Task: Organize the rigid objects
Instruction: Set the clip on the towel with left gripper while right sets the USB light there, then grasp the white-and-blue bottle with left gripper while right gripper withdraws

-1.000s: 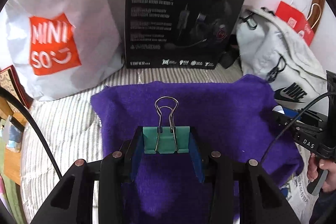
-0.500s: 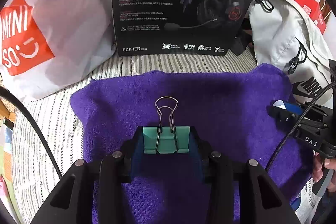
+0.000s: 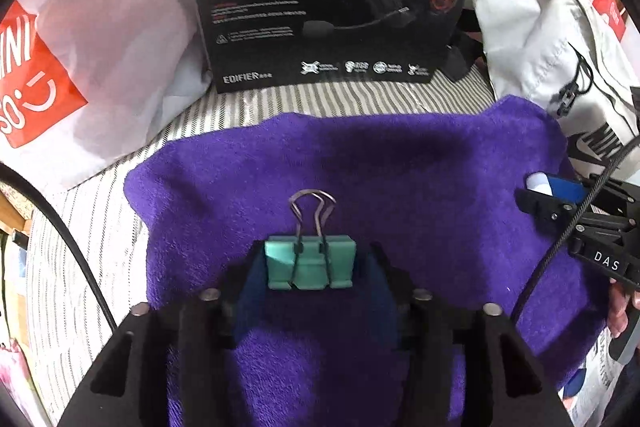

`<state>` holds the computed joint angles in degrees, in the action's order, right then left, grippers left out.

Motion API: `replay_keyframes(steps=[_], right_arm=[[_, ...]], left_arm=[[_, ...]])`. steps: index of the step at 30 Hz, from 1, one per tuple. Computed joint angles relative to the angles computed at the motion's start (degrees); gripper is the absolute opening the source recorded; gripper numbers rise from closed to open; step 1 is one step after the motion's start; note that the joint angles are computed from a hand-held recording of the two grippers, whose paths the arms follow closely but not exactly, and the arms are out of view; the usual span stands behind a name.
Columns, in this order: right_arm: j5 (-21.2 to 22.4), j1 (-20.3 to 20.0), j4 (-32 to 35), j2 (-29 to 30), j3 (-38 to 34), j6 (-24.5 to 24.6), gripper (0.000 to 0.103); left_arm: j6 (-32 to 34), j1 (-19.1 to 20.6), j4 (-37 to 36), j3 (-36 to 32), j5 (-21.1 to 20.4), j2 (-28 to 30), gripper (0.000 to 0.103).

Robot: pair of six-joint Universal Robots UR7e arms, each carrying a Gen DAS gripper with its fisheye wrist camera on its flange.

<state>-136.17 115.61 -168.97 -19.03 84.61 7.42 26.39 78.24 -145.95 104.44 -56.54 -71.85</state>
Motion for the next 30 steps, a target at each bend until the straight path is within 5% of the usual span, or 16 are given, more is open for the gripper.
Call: replay_keyframes(steps=[6, 9, 17, 30], right_arm=[[-0.7, 0.4, 0.2, -0.9, 1.3, 1.1, 0.062], [-0.2, 0.8, -0.3, -2.1, 3.2, 1.3, 0.063], [-1.4, 3.6, -1.7, -4.7, 8.2, 4.6, 0.066], [-3.3, 12.1, -7.4, -10.5, 20.3, 15.0, 0.07]], left_arm=[[-0.1, -0.2, 0.7, 0.9, 0.6, -0.8, 0.066], [-0.7, -0.4, 1.4, 1.4, 1.4, -1.1, 0.074], [-4.8, -0.6, 6.7, 2.3, -0.8, -5.6, 0.075], [-7.7, -4.6, 11.6, 13.9, -0.1, -23.2, 0.081]])
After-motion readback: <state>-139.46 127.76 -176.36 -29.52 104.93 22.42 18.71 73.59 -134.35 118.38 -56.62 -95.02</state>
